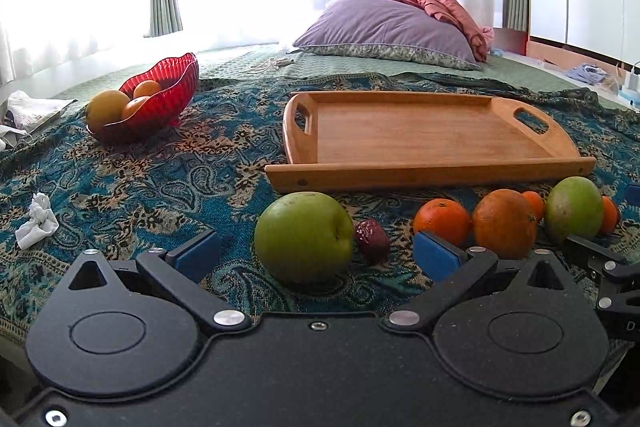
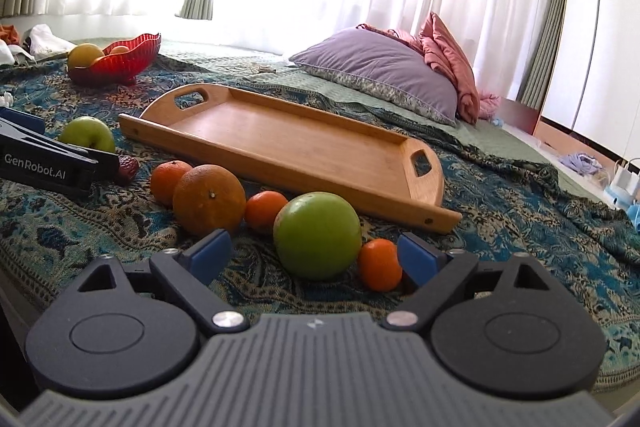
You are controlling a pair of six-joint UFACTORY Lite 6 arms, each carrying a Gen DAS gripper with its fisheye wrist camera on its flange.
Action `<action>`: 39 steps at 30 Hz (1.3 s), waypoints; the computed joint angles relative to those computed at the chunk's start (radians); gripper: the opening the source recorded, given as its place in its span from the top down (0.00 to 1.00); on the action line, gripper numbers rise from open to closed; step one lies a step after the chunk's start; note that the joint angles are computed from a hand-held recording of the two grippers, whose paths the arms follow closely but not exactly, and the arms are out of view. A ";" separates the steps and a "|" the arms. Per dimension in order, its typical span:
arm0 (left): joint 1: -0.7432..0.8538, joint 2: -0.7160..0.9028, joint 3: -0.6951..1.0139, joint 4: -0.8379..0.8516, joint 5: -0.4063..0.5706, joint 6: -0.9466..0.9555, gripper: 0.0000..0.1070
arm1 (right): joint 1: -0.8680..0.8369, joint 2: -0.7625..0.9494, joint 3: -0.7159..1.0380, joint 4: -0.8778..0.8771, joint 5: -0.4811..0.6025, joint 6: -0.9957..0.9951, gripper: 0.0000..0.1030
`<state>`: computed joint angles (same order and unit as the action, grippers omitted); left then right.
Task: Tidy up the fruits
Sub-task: 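Grasp the green apple with the left tool while the right tool grasps the large green fruit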
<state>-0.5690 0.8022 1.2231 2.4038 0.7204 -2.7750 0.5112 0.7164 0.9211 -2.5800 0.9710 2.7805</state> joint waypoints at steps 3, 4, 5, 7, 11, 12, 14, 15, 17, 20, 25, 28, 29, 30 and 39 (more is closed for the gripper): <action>0.010 0.003 0.003 0.010 -0.008 -0.011 0.10 | 0.005 0.024 0.033 0.026 0.009 -0.030 0.12; 0.011 0.006 0.007 0.006 -0.010 -0.008 0.13 | 0.005 0.029 0.042 0.029 0.009 -0.034 0.12; 0.013 0.008 0.009 0.004 -0.013 -0.006 0.16 | 0.003 0.036 0.051 0.029 0.008 -0.037 0.13; 0.018 0.013 0.019 0.000 -0.024 -0.001 0.19 | -0.001 0.045 0.063 0.027 0.009 -0.041 0.14; 0.030 0.026 0.034 0.011 -0.036 -0.008 0.28 | -0.001 0.063 0.080 0.030 0.021 -0.050 0.14; 0.032 0.030 0.040 0.009 -0.039 -0.004 0.30 | -0.001 0.067 0.084 0.031 0.023 -0.052 0.15; 0.041 0.039 0.056 0.007 -0.057 0.003 0.42 | -0.002 0.073 0.091 0.031 0.025 -0.053 0.15; 0.047 0.041 0.060 0.021 -0.067 -0.012 0.43 | -0.003 0.078 0.095 0.032 0.028 -0.052 0.17; 0.054 0.045 0.065 0.037 -0.075 -0.035 0.43 | -0.002 0.087 0.103 0.037 0.041 -0.046 0.19; 0.057 0.055 0.077 0.043 -0.071 -0.046 0.43 | -0.005 0.098 0.109 0.031 0.059 -0.026 0.21; 0.070 0.079 0.110 0.070 -0.095 -0.071 0.43 | -0.013 0.118 0.126 0.005 0.060 -0.011 0.23; 0.077 0.100 0.133 0.078 -0.111 -0.084 0.43 | -0.017 0.132 0.140 0.003 0.048 -0.019 0.24; 0.078 0.107 0.140 0.076 -0.110 -0.082 0.43 | -0.018 0.136 0.145 0.003 0.045 -0.021 0.24; 0.078 0.113 0.148 0.073 -0.108 -0.077 0.42 | -0.018 0.140 0.149 0.003 0.042 -0.022 0.24; 0.072 0.158 0.201 0.048 -0.098 -0.040 0.41 | -0.021 0.185 0.208 0.011 0.024 -0.059 0.24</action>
